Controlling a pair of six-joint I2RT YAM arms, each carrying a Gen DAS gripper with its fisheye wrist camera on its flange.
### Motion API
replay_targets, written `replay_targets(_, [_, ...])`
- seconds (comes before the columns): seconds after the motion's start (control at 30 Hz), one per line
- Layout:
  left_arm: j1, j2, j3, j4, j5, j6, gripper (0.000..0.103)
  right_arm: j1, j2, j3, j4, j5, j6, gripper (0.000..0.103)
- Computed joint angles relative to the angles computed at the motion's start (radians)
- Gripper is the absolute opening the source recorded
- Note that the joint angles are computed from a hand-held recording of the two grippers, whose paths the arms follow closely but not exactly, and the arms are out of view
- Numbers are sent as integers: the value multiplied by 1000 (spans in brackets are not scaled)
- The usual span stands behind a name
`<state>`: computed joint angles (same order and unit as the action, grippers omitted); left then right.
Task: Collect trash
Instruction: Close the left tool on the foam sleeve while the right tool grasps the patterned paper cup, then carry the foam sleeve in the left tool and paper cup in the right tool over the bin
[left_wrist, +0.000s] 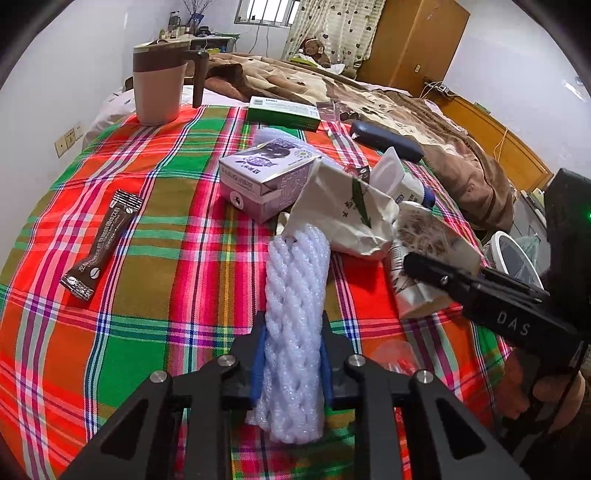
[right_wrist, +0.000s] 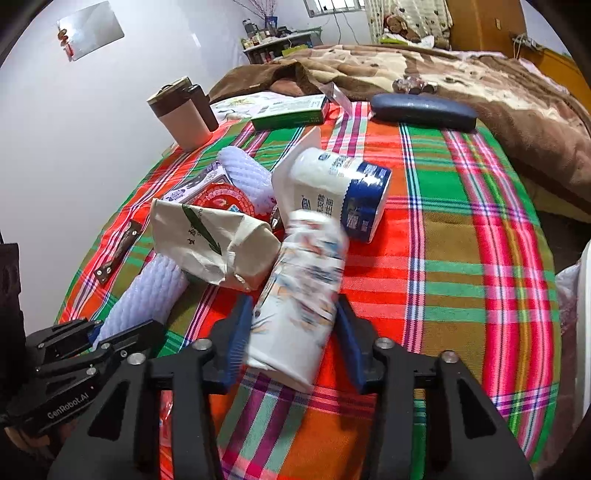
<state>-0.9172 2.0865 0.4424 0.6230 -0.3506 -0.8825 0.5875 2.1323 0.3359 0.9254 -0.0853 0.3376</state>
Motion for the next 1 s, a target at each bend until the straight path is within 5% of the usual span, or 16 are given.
replay_targets(0.33, [-53, -56, 2, -62, -51, -32, 24, -8, -26, -58, 60, 15, -23, 23])
replay_targets(1.0, [-148, -179, 38, -214, -139, -68, 24, -40, -37, -191, 233, 25, -12, 23])
